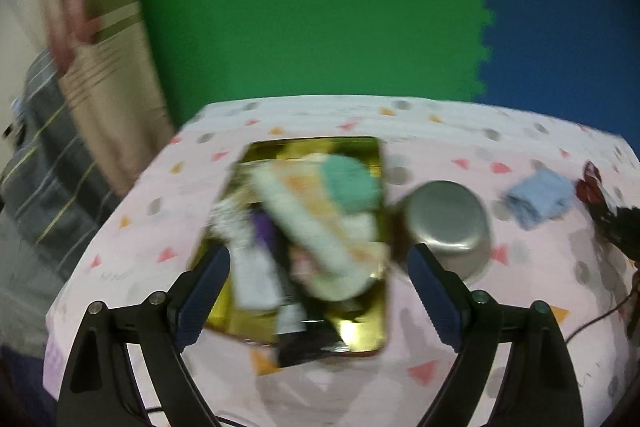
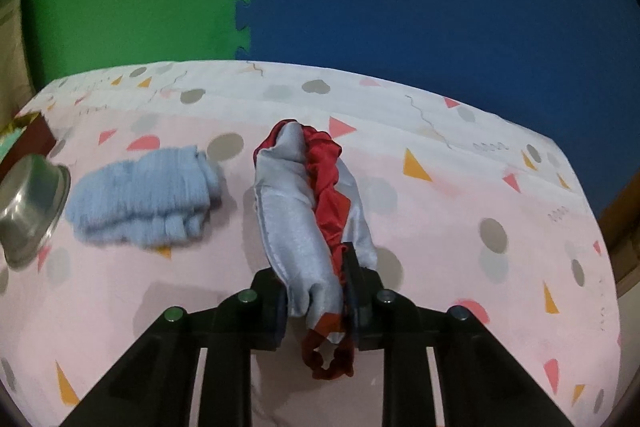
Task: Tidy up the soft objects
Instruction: 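Move the right gripper to the pile and grasp the silver red-ruffled cloth, then grasp the light blue towel with the left gripper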
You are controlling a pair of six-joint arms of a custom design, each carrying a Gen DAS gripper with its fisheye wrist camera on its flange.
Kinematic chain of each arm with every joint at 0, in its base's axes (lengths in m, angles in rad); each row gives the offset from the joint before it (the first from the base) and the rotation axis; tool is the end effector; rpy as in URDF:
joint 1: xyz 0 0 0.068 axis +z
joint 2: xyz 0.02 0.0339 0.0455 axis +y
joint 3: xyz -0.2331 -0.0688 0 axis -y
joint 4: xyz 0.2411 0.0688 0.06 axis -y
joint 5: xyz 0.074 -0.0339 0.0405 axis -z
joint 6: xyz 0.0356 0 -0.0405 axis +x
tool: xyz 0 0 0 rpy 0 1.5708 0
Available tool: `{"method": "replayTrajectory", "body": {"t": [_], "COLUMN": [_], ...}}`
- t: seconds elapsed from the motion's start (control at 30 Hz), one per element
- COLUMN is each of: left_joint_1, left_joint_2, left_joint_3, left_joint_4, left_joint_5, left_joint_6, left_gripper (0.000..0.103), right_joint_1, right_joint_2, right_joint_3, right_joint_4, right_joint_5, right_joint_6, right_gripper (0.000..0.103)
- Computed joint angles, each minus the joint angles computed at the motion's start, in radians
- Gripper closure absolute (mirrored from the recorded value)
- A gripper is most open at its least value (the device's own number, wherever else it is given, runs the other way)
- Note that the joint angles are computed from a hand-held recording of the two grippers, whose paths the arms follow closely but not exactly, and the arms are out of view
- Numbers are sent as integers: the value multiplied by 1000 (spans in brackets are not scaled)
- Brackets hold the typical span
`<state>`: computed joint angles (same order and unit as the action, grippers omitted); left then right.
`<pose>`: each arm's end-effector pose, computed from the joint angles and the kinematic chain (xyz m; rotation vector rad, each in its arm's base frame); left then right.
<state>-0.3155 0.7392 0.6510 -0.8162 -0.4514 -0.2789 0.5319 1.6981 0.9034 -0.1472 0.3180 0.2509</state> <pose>0.1557 -0.0345 0.2257 -0.1447 2.3698 0.2797 0.2855 0.1551 0.1275 -0.2161 2.4381 -0.0590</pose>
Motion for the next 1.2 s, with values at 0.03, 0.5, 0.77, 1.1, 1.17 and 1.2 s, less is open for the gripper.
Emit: {"method": "replayTrajectory", "body": {"t": [0.03,0.5,0.77,1.1,1.17,1.2], "left_joint_1": [-50,-292,-300,-280,-277,-276], "left_joint_2": [38,512,774,1063,1103,1117], "left_joint_3": [9,196,347,565,603,617], "left_joint_4": [15,276,350,324,307,305], "left_joint_5": [-16,92,208,271,279,284], "left_joint_6": [-14,22,63,68,66,62], "left_gripper": [14,14,15,15,15,15], "right_joint_1": [1,-100,-89,-89,-90,-90], "right_joint_2": [-18,-294,-269,-267,-268,-268], "right_joint_3": [-23,-301,-285,-287,-289,-289], "right_joint_4": [4,7,3,8,9,9], "right_joint_5": [4,-1,9,6,4,4], "right_joint_6": [-3,4,-2,-5,-4,-4], "right_gripper": [80,80,79,78,78,78]}}
